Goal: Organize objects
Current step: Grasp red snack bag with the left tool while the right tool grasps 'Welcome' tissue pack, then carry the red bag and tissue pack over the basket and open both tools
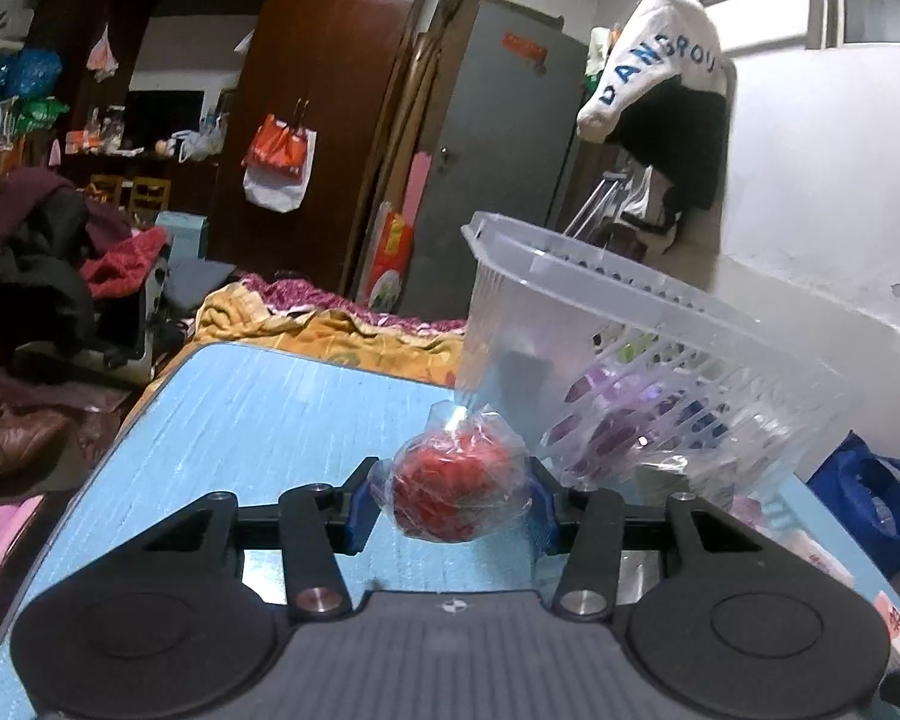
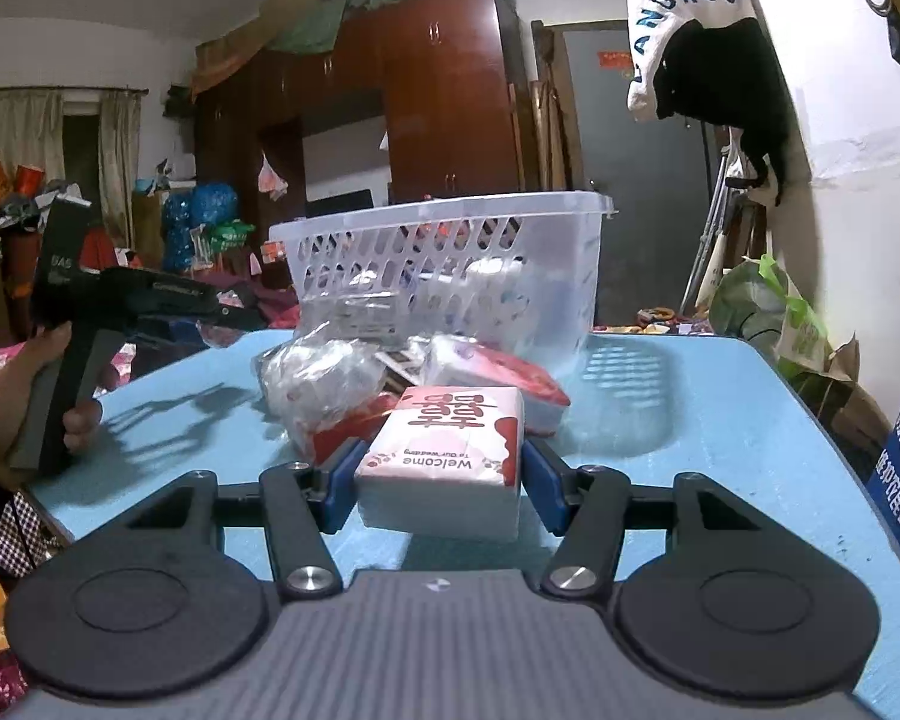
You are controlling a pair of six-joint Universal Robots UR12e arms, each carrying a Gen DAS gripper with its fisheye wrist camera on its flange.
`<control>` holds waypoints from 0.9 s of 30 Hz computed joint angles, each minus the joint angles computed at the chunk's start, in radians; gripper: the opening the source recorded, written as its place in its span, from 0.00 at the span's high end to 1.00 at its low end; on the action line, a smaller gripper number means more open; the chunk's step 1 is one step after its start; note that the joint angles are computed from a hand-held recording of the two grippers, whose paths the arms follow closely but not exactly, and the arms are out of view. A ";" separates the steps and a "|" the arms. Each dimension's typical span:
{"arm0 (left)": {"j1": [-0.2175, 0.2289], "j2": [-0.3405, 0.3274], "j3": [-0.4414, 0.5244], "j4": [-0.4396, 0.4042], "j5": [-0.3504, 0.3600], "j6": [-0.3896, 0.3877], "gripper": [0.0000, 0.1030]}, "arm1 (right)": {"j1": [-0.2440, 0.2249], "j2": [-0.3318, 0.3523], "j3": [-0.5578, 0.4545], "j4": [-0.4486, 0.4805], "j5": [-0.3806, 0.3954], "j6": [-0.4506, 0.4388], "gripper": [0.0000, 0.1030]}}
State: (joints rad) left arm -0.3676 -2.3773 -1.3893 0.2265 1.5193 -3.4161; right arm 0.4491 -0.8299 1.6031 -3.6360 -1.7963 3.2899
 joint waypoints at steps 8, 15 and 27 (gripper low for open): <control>0.002 -0.002 -0.011 0.069 0.004 -0.003 0.49 | -0.021 -0.006 0.019 -0.066 0.057 0.031 0.43; 0.003 -0.003 -0.009 0.068 0.009 -0.002 0.49 | -0.028 -0.006 0.019 -0.071 0.074 0.046 0.43; 0.008 -0.001 -0.031 0.156 -0.026 0.001 0.49 | -0.031 -0.001 0.023 -0.146 0.098 0.032 0.43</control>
State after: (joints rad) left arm -0.3594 -2.3783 -1.4199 0.3825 1.4937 -3.4151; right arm 0.4183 -0.8313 1.6261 -3.7816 -1.6983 3.3223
